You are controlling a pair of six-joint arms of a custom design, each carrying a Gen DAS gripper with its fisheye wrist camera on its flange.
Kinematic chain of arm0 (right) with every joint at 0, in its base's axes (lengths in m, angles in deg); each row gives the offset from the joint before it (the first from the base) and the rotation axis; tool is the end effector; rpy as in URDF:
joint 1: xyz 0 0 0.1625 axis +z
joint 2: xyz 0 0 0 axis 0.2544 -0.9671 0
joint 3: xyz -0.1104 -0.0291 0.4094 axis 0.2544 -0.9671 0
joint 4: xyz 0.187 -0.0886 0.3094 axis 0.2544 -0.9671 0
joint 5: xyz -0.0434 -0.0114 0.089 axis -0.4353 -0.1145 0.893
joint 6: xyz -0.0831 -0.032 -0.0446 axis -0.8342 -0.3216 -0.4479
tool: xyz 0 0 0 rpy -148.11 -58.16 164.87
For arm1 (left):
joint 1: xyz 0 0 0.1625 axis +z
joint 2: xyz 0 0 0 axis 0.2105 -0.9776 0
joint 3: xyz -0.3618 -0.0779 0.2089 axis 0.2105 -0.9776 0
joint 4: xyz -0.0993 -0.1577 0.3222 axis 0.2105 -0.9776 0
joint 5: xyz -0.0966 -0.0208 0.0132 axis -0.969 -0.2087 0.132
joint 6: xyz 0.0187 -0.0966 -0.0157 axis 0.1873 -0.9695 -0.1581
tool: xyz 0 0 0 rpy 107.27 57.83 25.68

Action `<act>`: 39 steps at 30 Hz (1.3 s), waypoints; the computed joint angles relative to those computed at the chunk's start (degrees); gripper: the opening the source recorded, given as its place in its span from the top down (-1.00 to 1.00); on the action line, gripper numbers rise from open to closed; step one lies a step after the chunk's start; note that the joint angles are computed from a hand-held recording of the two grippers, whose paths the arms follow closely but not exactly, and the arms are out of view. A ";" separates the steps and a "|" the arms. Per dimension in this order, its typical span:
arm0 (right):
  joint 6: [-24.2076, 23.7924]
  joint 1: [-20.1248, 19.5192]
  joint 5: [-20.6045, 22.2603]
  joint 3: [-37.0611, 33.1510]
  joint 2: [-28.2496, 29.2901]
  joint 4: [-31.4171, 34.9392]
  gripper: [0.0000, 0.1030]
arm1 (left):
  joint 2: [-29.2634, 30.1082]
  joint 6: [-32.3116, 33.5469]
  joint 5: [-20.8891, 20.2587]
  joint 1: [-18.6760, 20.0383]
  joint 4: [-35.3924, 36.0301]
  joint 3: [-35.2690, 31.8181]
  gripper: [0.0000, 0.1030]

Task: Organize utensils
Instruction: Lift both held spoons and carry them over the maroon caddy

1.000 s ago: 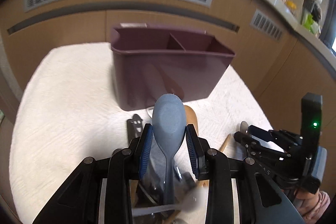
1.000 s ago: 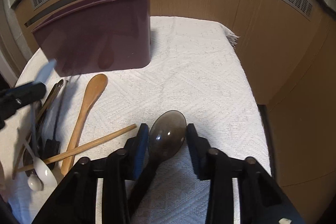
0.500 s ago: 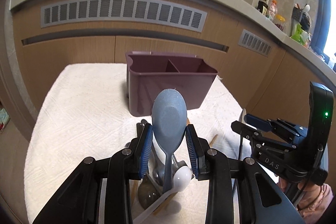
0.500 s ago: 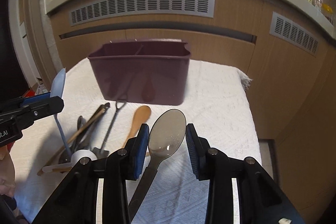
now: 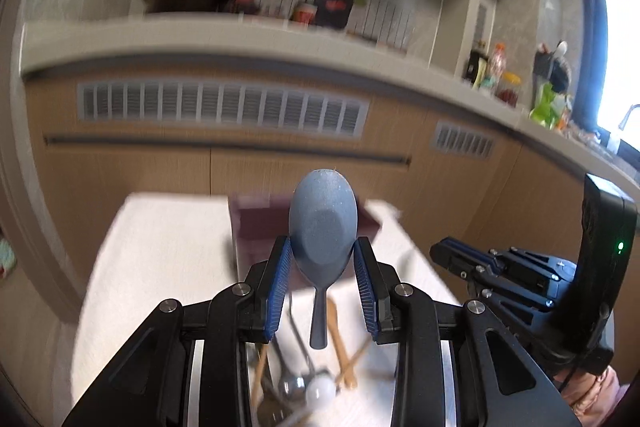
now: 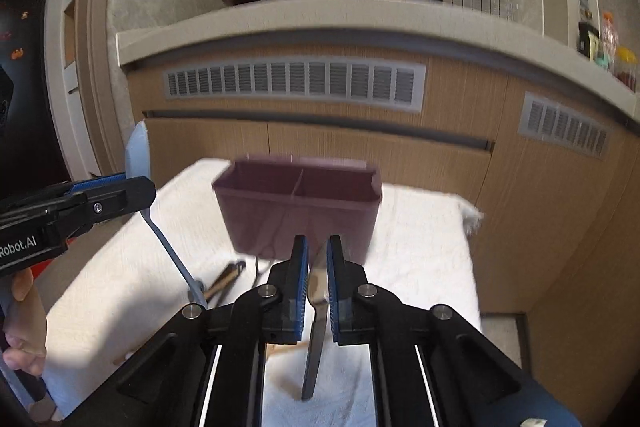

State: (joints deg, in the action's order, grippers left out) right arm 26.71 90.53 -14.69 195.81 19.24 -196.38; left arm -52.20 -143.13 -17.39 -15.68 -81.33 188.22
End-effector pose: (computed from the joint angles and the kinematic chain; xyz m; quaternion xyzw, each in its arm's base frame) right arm 0.2016 -0.2919 0.1671 0.4583 -0.8011 0.3423 0.1763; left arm -0.2403 -0.2080 0.1574 0.1348 0.7963 -0.5291 0.2604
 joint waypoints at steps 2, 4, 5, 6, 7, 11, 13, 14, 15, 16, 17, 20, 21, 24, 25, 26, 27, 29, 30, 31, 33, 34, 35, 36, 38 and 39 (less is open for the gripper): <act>-0.09 1.04 1.66 -2.08 -3.97 6.49 0.89 | -1.26 3.38 2.48 1.28 0.26 -1.62 0.35; 0.60 2.63 2.68 -5.42 -7.71 13.80 0.91 | -2.11 6.46 5.20 2.96 -0.27 -3.13 0.35; 0.85 3.39 3.07 -7.02 -8.77 16.03 0.91 | -2.33 7.20 6.85 3.75 0.67 -4.08 0.35; 1.02 4.17 3.20 -8.67 -9.35 17.45 0.91 | -2.60 6.53 8.28 4.28 2.99 -5.09 0.35; 1.08 4.83 2.88 -10.16 -9.71 18.59 0.91 | -2.91 5.79 9.25 4.57 4.77 -5.72 0.35; 0.40 5.07 1.18 -13.28 -10.20 25.33 0.90 | -4.66 6.02 10.46 4.91 4.05 -4.64 0.35; -0.13 4.04 -0.61 -12.94 -8.50 25.53 0.81 | -5.04 2.67 9.87 4.88 7.63 -4.40 0.35; -0.32 3.33 -2.39 -12.68 -6.65 24.93 0.76 | -5.00 2.44 9.37 5.08 7.51 -4.14 0.35; -0.31 2.48 -3.66 -12.44 -4.96 24.48 0.68 | -5.16 2.84 8.70 5.26 6.17 -3.45 0.35; 0.03 1.72 -4.62 -12.34 -3.56 24.46 0.51 | -5.54 3.79 7.83 5.56 3.65 -2.32 0.35; 0.60 0.77 -5.43 -12.38 -2.08 24.64 0.40 | -5.54 3.53 7.14 5.50 2.58 -1.55 0.35; 2.43 -1.56 -8.82 -13.13 3.96 23.02 0.10 | -5.59 0.89 5.28 5.36 2.83 -0.01 0.35; 2.56 -1.94 -10.27 -13.63 6.06 22.54 0.10 | -5.49 0.07 4.74 5.20 3.17 0.31 0.35; 3.03 -2.37 -13.94 -15.34 10.77 21.49 0.10 | -5.04 -3.05 3.23 4.35 4.45 1.21 0.35; 3.50 -2.39 -15.34 -15.99 12.26 20.86 0.10 | -5.19 -3.54 2.71 4.13 4.43 1.58 0.35; 3.95 -2.77 -16.01 -16.36 13.15 20.41 0.10 | -5.12 -3.82 2.37 3.99 4.02 1.89 0.35; 4.78 -3.29 -16.33 -16.78 13.62 20.79 0.10 | -5.10 -3.96 2.07 3.93 3.54 2.16 0.35; 6.06 -4.26 -16.75 -17.82 14.27 22.86 0.10 | -4.90 -4.01 1.49 3.95 2.53 2.61 0.35; 6.52 -4.46 -17.54 -18.42 14.73 23.32 0.10 | -4.84 -4.23 1.25 3.97 2.38 2.74 0.35; 6.00 -4.74 -17.11 -18.46 15.17 22.30 0.11 | -4.83 -4.55 1.01 3.85 2.37 2.88 0.35; 4.73 -4.56 -17.35 -18.30 15.31 21.47 0.32 | -4.63 -4.90 0.53 3.73 1.84 3.15 0.35; 4.13 -4.44 -17.20 -17.94 14.91 21.37 0.44 | -4.44 -5.10 0.24 3.64 1.52 3.27 0.35; 3.88 -4.45 -16.65 -17.43 14.27 21.38 0.44 | -4.40 -5.06 0.14 3.62 1.37 3.26 0.35; 3.41 -4.47 -15.83 -16.53 13.55 20.48 0.44 | -4.31 -4.91 0.02 3.56 1.10 3.32 0.35; 2.13 -4.29 -14.42 -14.77 12.39 18.01 0.44 | -3.57 -4.90 -0.37 3.36 0.75 3.24 0.35; 1.65 -4.34 -13.47 -13.78 11.46 16.88 0.44 | -3.07 -4.72 -0.53 3.32 0.35 3.17 0.35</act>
